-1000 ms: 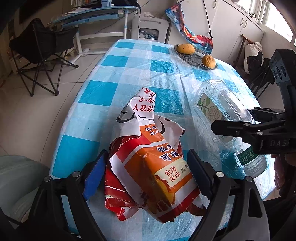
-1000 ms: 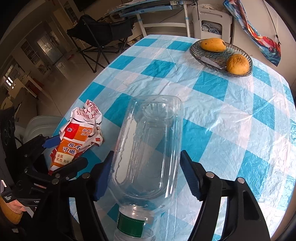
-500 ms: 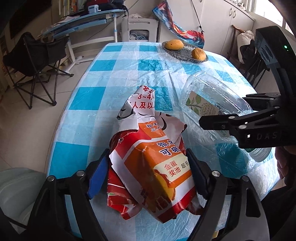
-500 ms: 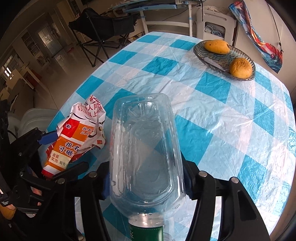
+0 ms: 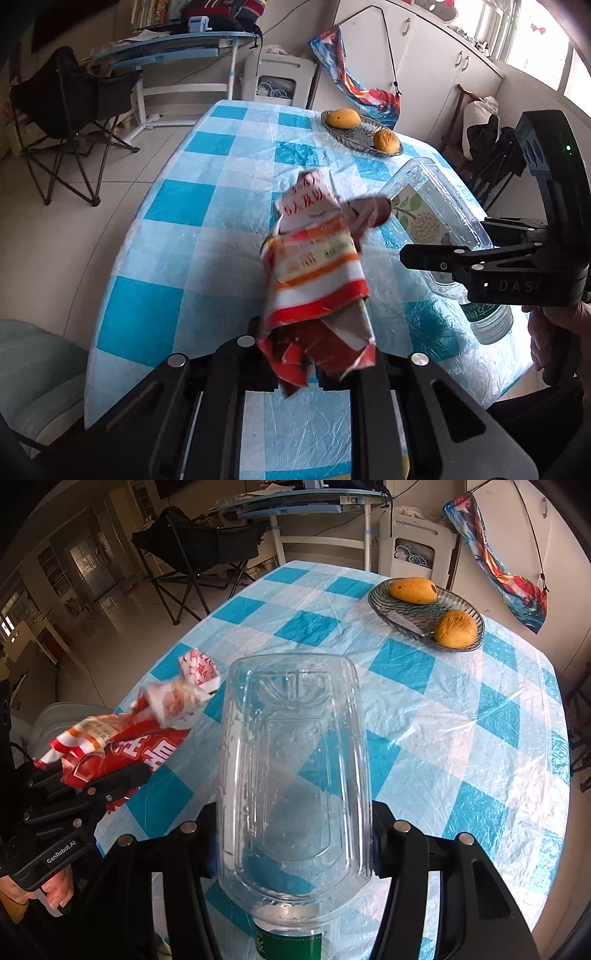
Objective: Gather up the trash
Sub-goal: 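Lift the wrapper with the left tool while the right tool lifts the bottle off the table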
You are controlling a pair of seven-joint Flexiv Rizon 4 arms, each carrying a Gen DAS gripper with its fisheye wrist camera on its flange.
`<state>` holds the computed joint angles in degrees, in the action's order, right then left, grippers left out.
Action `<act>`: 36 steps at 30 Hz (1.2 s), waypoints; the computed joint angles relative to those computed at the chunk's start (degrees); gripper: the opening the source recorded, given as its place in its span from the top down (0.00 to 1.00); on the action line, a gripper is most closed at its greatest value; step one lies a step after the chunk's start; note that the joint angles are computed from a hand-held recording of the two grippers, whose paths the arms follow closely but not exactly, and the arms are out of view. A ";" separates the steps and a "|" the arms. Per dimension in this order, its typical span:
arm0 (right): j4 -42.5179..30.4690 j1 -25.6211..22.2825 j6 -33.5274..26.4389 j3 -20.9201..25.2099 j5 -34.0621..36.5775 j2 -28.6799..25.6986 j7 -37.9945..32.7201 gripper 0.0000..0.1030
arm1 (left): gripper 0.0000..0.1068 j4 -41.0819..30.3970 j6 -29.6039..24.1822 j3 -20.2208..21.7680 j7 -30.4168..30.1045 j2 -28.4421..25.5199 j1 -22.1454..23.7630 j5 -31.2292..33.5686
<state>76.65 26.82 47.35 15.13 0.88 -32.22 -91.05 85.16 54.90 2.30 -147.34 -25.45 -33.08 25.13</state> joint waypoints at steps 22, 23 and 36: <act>0.99 0.02 -2.05 -0.20 -0.77 0.18 -0.58 0.34 | 0.25 -0.47 -0.86 -4.33 4.50 -1.28 3.60 -3.30; 0.98 0.06 -2.11 -0.32 -0.90 0.18 -0.56 0.34 | 0.25 -0.66 -0.15 -5.01 7.37 -1.79 3.80 -4.79; 0.95 1.21 0.96 -0.41 -2.06 -0.33 -1.25 0.28 | 0.18 3.79 8.16 0.67 3.71 -0.41 1.59 -11.42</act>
